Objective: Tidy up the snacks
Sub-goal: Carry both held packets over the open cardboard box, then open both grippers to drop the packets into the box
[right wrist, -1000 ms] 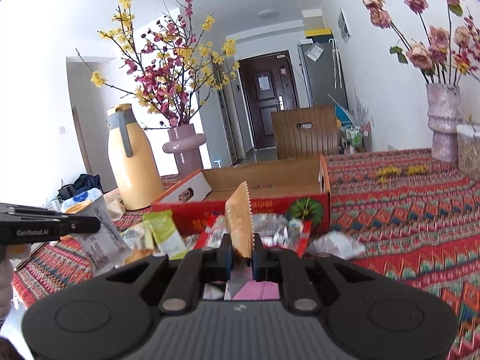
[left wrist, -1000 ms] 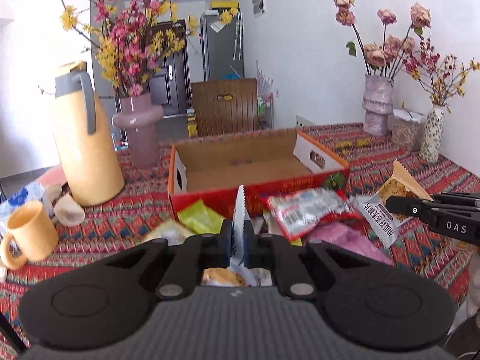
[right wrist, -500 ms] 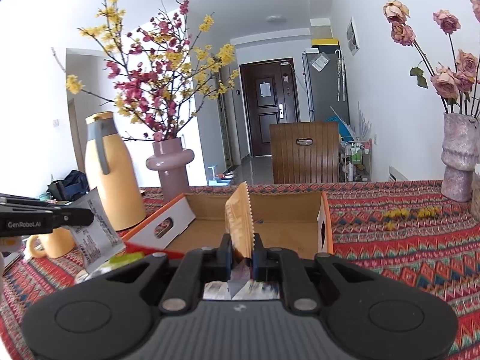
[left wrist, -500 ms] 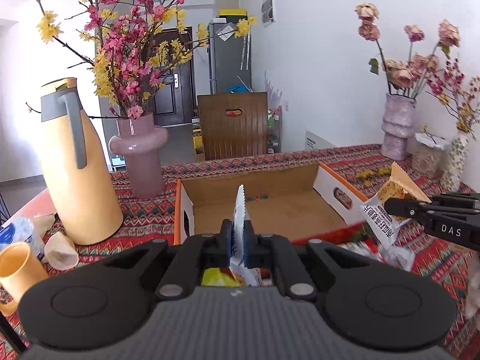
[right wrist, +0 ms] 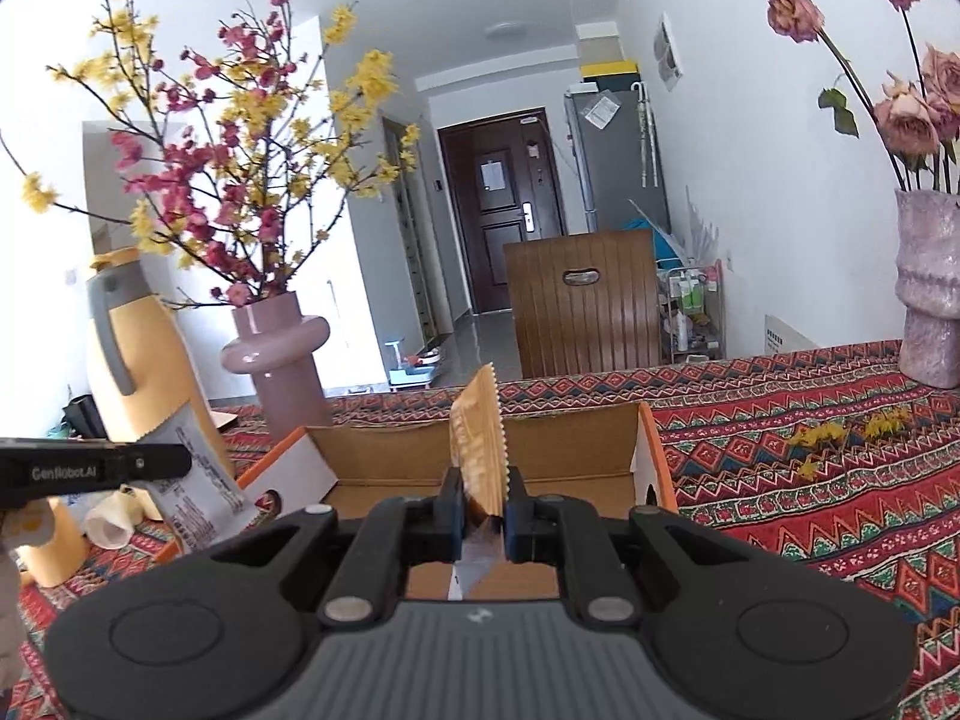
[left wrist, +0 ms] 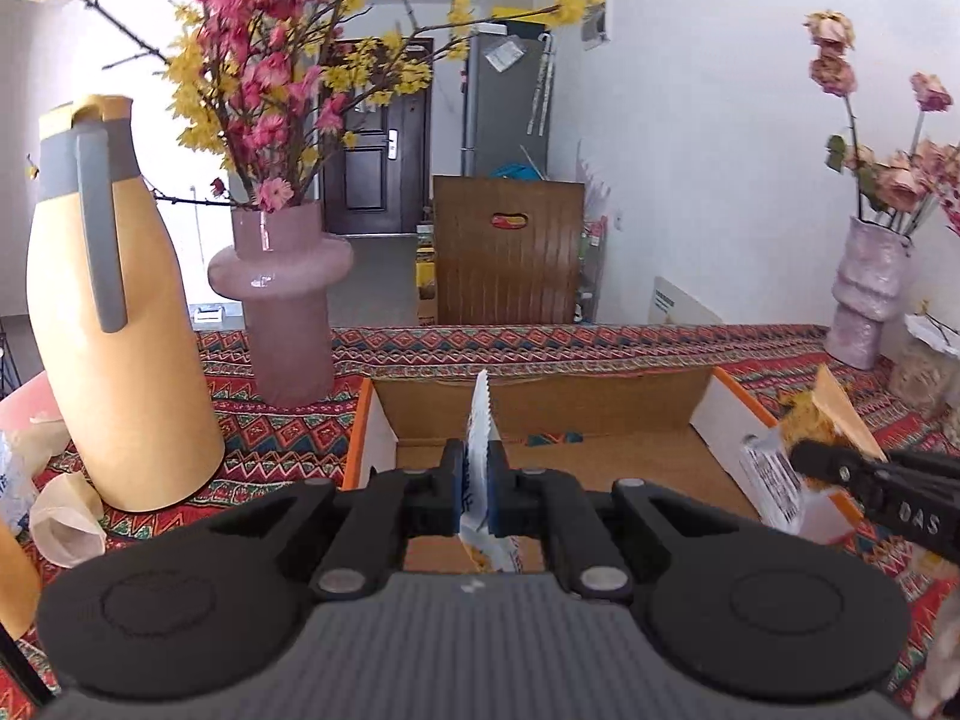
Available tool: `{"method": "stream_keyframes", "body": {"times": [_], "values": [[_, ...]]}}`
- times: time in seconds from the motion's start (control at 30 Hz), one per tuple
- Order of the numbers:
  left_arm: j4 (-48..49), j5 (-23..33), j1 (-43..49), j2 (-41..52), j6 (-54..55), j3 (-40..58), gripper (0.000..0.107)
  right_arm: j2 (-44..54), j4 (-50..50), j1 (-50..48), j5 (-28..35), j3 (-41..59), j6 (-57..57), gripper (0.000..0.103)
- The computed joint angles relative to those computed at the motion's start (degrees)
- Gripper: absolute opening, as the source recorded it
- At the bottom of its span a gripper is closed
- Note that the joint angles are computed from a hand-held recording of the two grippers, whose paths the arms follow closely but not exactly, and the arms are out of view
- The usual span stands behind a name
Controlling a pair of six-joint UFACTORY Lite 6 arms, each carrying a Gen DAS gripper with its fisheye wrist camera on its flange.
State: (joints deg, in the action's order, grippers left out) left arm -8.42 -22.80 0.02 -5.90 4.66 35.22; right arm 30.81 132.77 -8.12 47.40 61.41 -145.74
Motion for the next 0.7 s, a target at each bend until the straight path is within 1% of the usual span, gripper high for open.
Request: {"method": "stream_keyframes", "body": {"times": [0.1, 0.17, 0.27, 0.33, 0.37, 0.4, 0.43, 0.47, 0.5, 0.53, 0.57, 0.6, 0.63, 0.67, 0.7], "values": [[1.5, -1.9, 0.7, 4.2, -2.2, 1.8, 0.008, 3.0, 0.8, 0.9, -1.7, 3.0, 0.2, 0.012], [2.1, -1.8, 1.1, 6.0, -2.5, 2.8, 0.008, 4.6, 0.7, 1.1, -2.4, 4.6, 0.8, 0.012], [5.3, -1.5, 2.4, 7.1, -5.6, 3.3, 0.01, 6.1, 0.7, 1.7, -3.1, 5.8, 0.9, 0.015], [7.3, -1.7, 3.1, 6.6, -7.5, 2.7, 0.015, 5.9, 1.0, 1.7, -3.2, 5.4, 0.4, 0.017], [8.8, -2.2, 3.5, 6.1, -9.0, 2.1, 0.027, 5.7, 1.1, 1.6, -2.7, 5.0, 0.1, 0.025], [9.2, -2.5, 3.7, 5.7, -9.5, 1.6, 0.047, 5.3, 1.6, 1.8, -2.5, 4.6, -0.2, 0.032], [7.5, -3.4, 3.5, 5.1, -8.2, 0.7, 0.058, 4.8, 2.6, 1.8, -1.9, 3.6, -1.2, 0.048], [5.6, -4.6, 3.0, 4.5, -6.6, -0.2, 0.074, 4.2, 3.8, 1.8, -1.3, 2.6, -2.4, 0.062], [4.7, -6.2, 2.7, 3.6, -5.7, -1.4, 0.083, 3.5, 4.6, 1.7, -0.6, 1.6, -3.3, 0.069], [3.8, -7.2, 2.3, 2.6, -4.7, -2.4, 0.084, 3.0, 5.1, 1.6, 0.0, 0.8, -3.8, 0.072], [3.8, -7.5, 2.2, 1.7, -4.5, -3.1, 0.086, 2.6, 5.2, 1.4, 0.6, 0.2, -4.0, 0.08], [4.8, -7.6, 2.3, 1.1, -5.4, -3.6, 0.091, 2.2, 5.3, 1.2, 1.1, -0.4, -4.2, 0.092], [5.7, -8.0, 2.5, 0.3, -6.2, -4.3, 0.095, 1.8, 5.6, 1.1, 1.6, -1.0, -4.7, 0.096], [5.6, -8.7, 2.4, -0.3, -6.2, -5.0, 0.102, 1.3, 6.2, 1.1, 2.1, -1.7, -5.3, 0.1], [4.1, -9.6, 1.9, -1.0, -4.9, -5.7, 0.103, 0.9, 6.5, 1.0, 2.5, -2.2, -5.7, 0.103]]}}
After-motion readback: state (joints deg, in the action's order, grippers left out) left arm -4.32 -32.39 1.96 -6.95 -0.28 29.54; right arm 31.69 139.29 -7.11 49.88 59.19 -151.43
